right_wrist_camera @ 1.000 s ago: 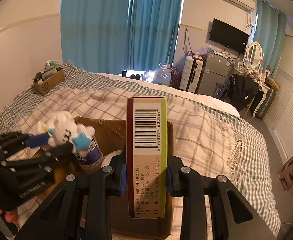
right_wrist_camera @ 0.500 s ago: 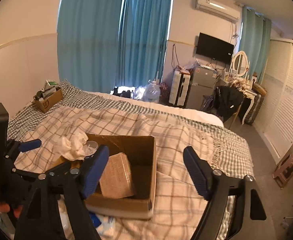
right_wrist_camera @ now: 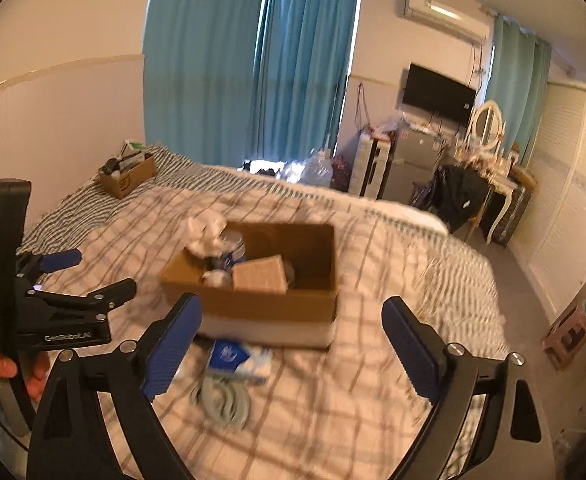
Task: Organize objects
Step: 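Lower the bunny and medicine box into the cardboard box and open both tools, then grasp the light blue earbud case with the left tool while the right tool grasps the grey hand grip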
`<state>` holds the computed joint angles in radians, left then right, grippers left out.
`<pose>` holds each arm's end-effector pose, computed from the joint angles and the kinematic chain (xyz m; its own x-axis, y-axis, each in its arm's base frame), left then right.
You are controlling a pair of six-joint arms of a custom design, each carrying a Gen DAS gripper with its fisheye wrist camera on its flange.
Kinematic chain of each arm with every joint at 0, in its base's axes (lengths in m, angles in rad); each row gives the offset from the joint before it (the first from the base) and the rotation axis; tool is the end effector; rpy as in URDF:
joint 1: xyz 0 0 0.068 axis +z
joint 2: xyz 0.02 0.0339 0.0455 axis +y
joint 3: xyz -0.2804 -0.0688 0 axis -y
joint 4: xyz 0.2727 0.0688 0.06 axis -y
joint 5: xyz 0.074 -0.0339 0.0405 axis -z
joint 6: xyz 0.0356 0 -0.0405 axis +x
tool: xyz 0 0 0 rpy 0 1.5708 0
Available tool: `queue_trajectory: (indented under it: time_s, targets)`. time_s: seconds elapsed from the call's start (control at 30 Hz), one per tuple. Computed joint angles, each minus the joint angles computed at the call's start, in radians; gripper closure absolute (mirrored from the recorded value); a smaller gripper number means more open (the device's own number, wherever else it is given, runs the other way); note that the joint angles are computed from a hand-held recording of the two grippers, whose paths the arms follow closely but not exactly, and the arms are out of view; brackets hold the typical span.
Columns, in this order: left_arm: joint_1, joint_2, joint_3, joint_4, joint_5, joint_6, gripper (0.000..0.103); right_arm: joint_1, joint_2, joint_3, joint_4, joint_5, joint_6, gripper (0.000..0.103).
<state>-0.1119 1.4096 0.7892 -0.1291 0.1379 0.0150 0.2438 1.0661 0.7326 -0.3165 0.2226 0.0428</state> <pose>0.3092 -0.0397 0.2061 -0.6738 0.0907 -0.7333 0.2207 0.9718 -0.0827 0.2428 0.0523 0.2606 -0.5895 -0.1036 -0.8011 -0.0397 0.9943 -0.0994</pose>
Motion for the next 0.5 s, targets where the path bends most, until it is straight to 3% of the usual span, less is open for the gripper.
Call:
queue_trajectory:
  time_s: [0.17, 0.37, 0.47, 0.5]
  targets:
    - [-0.044, 0.114, -0.048, 0.073, -0.018, -0.008, 0.0, -0.003, 0.082, -0.098, 0.094, 0.032, 0.034, 0.012]
    - [-0.092, 0.285, -0.035, 0.123, -0.027, 0.017, 0.0, -0.064, 0.247, -0.143, 0.22, -0.047, 0.056, 0.012]
    - [-0.109, 0.344, -0.01, 0.118, -0.013, 0.036, 0.009, -0.084, 0.318, -0.141, 0.264, -0.072, 0.062, 0.012]
    - [-0.117, 0.37, 0.007, 0.106, -0.013, 0.046, 0.017, -0.09, 0.336, -0.14, 0.277, -0.079, 0.064, 0.012]
